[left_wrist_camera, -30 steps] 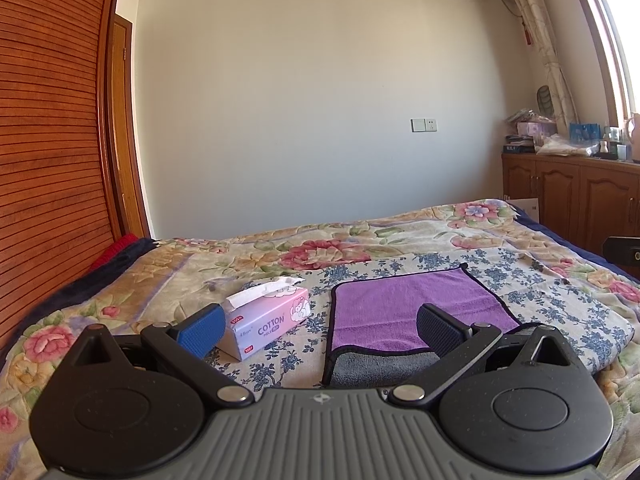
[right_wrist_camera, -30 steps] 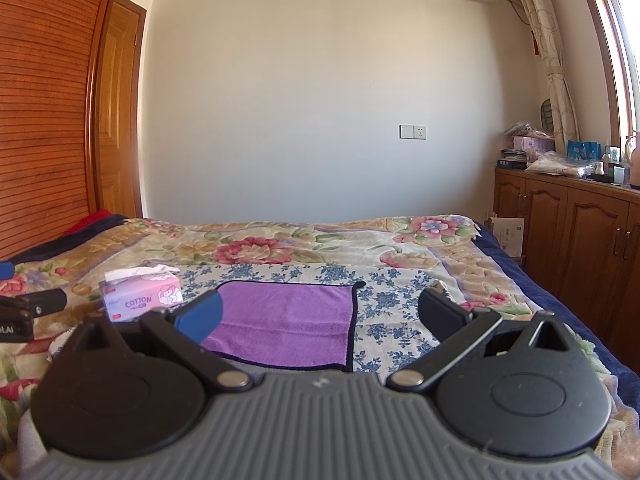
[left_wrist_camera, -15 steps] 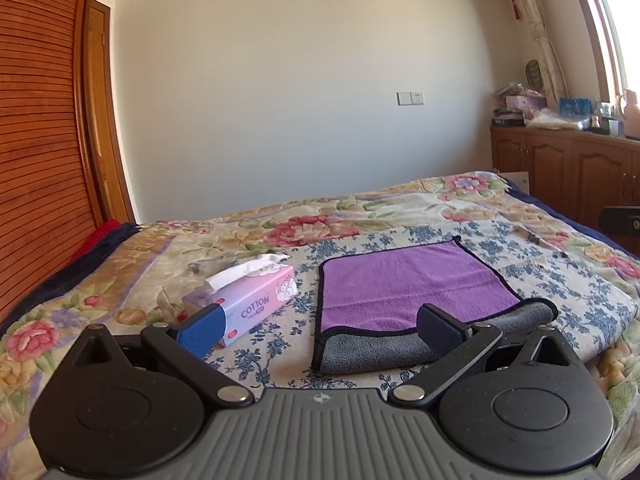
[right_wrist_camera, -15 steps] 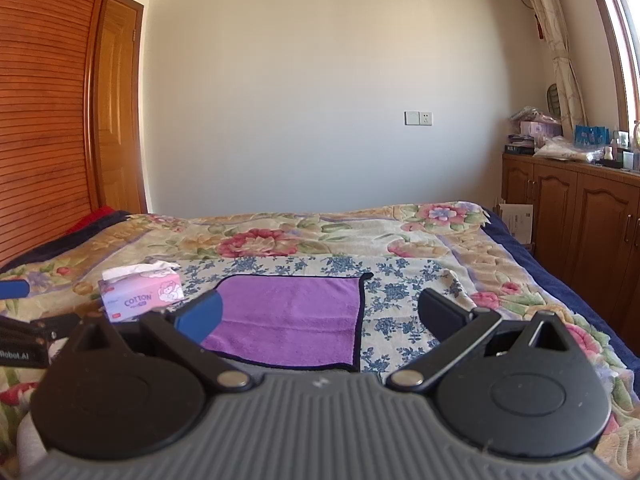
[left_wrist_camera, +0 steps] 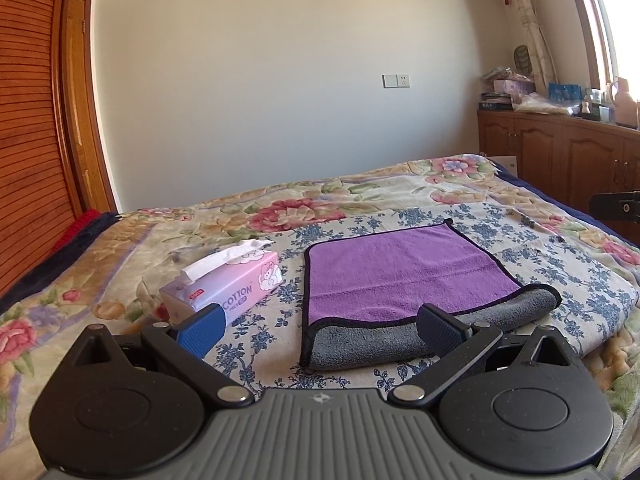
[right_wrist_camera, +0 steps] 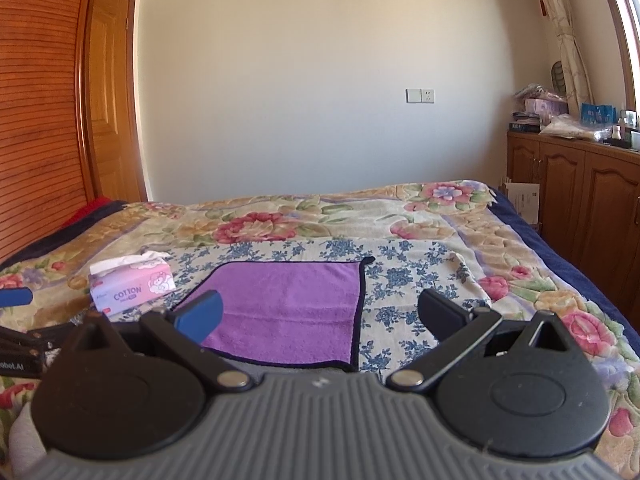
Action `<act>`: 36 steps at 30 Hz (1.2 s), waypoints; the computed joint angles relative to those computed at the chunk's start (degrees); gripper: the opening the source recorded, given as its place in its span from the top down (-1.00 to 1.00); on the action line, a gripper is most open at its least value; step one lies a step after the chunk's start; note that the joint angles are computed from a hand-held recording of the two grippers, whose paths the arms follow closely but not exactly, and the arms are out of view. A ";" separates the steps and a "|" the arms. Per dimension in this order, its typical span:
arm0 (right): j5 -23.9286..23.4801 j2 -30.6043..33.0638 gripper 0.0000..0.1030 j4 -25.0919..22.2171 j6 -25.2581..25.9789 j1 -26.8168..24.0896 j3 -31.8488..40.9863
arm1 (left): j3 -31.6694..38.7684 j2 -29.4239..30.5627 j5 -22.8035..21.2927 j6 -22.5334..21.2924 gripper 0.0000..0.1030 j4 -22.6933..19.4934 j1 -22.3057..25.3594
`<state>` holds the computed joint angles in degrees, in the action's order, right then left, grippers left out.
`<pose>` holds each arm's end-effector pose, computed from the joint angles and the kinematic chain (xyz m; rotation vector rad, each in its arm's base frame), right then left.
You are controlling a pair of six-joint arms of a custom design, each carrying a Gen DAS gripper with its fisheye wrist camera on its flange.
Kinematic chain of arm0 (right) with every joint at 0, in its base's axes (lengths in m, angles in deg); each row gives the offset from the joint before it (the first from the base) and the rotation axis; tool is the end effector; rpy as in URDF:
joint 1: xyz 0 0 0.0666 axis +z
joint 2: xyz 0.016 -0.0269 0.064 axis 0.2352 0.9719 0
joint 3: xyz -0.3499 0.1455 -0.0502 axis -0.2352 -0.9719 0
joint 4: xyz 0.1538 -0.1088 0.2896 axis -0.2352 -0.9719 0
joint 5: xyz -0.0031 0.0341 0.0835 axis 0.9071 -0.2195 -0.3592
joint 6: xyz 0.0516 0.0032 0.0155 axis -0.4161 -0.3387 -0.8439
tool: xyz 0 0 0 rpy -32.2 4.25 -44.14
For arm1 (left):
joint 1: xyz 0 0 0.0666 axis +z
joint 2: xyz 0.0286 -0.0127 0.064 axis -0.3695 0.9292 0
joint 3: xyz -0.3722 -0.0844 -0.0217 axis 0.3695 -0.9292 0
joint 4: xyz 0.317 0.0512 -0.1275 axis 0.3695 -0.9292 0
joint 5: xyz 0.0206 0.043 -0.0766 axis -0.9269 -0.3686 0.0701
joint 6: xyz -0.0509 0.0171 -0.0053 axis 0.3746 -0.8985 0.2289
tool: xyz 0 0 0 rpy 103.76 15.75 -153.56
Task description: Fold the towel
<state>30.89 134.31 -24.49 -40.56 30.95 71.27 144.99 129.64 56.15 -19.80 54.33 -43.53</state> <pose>0.6584 0.2016 0.3737 -0.1132 1.8945 0.1906 0.6352 -0.2416 0.3504 0.1366 1.9637 0.1036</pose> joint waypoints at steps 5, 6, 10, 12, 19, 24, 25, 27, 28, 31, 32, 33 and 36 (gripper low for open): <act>-1.33 2.04 -1.00 -3.82 1.16 -0.21 3.62 | 2.51 1.71 2.15 -0.01 -1.00 -1.25 0.70; -1.68 2.54 -1.00 -4.90 1.47 -0.25 4.59 | 3.11 2.11 2.62 0.07 -1.00 -1.62 0.86; -2.72 4.67 -1.00 -9.40 2.59 -0.33 8.52 | 5.64 3.68 4.51 0.41 -0.99 -3.36 1.43; -3.38 5.62 -1.00 -11.08 3.04 -0.30 10.20 | 6.89 4.46 5.50 0.74 -0.96 -4.17 1.75; -4.31 9.28 -1.00 -16.83 5.62 -0.25 16.62 | 11.90 7.63 6.69 1.28 -0.78 -7.85 2.55; -5.99 11.97 -1.00 -20.32 6.09 -0.50 21.32 | 15.29 9.80 8.26 1.71 -0.60 -10.46 3.18; -6.23 12.31 -1.00 -20.77 5.98 -0.55 21.89 | 16.12 10.31 8.44 1.61 -0.52 -11.06 3.28; -6.88 13.00 -1.00 -21.54 5.82 -0.68 22.99 | 17.87 11.40 8.82 1.51 -0.43 -12.12 3.54; -7.28 13.33 -1.00 -21.96 5.65 -0.74 23.60 | 18.76 12.00 9.03 1.55 -0.41 -12.48 3.70; -7.65 14.48 -1.00 -23.59 5.29 -0.77 25.65 | 22.04 14.05 9.55 2.21 -0.37 -14.55 4.18; -7.94 14.89 -1.00 -24.02 5.28 -0.83 26.30 | 23.25 14.78 9.65 2.40 -0.36 -15.38 4.33; -7.99 15.21 -1.00 -24.39 5.44 -0.82 26.84 | 24.80 15.69 9.67 2.49 -0.36 -16.23 4.46; -8.00 16.16 -1.00 -25.69 5.93 -0.73 28.49 | 28.37 17.84 10.08 2.62 -0.36 -18.13 4.90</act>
